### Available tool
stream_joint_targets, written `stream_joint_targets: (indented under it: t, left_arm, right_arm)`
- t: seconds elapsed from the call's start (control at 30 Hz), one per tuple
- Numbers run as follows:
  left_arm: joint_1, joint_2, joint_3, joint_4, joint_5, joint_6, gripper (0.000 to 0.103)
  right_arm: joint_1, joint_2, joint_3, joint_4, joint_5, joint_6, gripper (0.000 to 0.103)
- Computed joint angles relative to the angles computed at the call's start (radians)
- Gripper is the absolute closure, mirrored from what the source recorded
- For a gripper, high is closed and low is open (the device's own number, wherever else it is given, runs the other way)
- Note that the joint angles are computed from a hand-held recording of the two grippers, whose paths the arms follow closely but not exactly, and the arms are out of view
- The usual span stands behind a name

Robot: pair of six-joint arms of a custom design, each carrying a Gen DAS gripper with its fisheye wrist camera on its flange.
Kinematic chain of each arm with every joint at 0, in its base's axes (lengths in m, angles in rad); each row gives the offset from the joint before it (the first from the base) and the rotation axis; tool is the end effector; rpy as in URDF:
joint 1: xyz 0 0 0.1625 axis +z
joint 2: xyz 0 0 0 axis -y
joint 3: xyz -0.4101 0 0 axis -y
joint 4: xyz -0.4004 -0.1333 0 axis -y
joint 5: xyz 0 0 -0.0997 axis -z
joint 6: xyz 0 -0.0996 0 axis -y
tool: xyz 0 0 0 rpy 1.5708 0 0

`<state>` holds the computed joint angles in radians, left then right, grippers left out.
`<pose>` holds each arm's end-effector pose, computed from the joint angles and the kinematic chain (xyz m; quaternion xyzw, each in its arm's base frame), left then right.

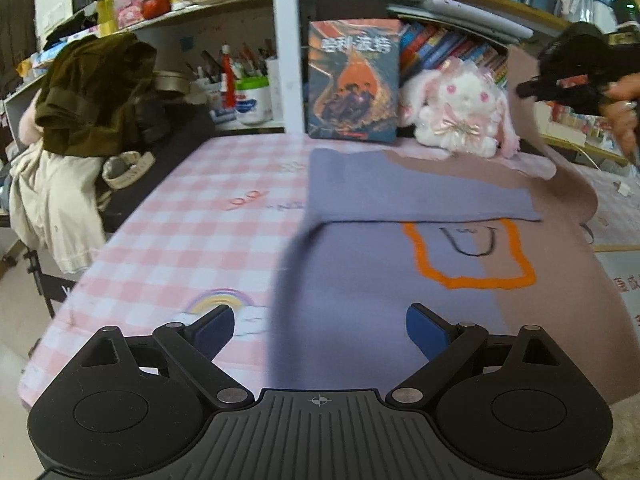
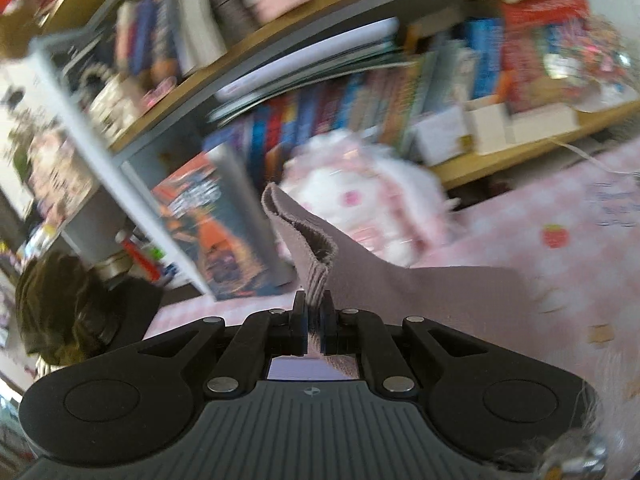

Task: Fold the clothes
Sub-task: 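Carry the pink sleeve across the sweater body with the right gripper and release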

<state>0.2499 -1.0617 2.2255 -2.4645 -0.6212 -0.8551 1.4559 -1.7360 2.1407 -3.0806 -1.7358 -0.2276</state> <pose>-0.3724 -0.3162 0.0704 0.2633 0.8433 -0.3456 0.3164 0.0665 -0.4437 0.4543 0.0046 -0.8494 0.5035 0.1583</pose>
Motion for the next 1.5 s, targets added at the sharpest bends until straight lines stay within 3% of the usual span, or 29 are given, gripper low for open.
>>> stream_joint_targets:
  t: [0.17, 0.37, 0.63, 0.7, 0.77, 0.8, 0.83, 1.0, 1.2, 1.5]
  left_arm:
    - [0.019, -0.088, 0.047, 0.033, 0.024, -0.023, 0.008]
    - [0.038, -0.14, 0.082, 0.001, 0.019, 0.035, 0.008]
    - [0.055, -0.148, 0.101, -0.069, -0.018, 0.108, 0.008]
    - [0.06, -0.139, 0.1, -0.103, -0.034, 0.144, 0.008]
    - [0.065, -0.128, 0.098, -0.137, -0.048, 0.182, 0.008]
    - [0.067, -0.123, 0.097, -0.155, -0.055, 0.202, 0.008]
    - [0.07, -0.116, 0.095, -0.176, -0.062, 0.223, 0.008]
    - [0.093, -0.086, 0.08, -0.253, -0.082, 0.294, 0.008]
    - [0.119, -0.052, 0.065, -0.341, -0.126, 0.38, 0.008]
    - [0.136, -0.007, 0.026, -0.341, -0.204, 0.412, 0.008]
  right_arm:
    - [0.099, 0.138, -0.008, -0.087, -0.094, 0.002, 0.098]
    - [0.156, 0.253, -0.022, -0.123, -0.18, 0.005, 0.098]
    - [0.177, 0.333, -0.049, -0.023, -0.273, 0.037, 0.098]
    - [0.181, 0.344, -0.059, 0.026, -0.282, 0.028, 0.094]
    - [0.186, 0.334, -0.053, 0.047, -0.255, 0.001, 0.084]
    - [0.188, 0.329, -0.049, 0.056, -0.239, -0.013, 0.069]
    - [0.191, 0.323, -0.045, 0.065, -0.224, -0.028, 0.06]
    - [0.207, 0.264, 0.01, 0.041, -0.209, -0.075, 0.055]
    - [0.208, 0.136, 0.132, -0.014, -0.302, -0.079, 0.042]
    - [0.136, -0.126, 0.382, -0.14, -0.507, -0.08, 0.038]
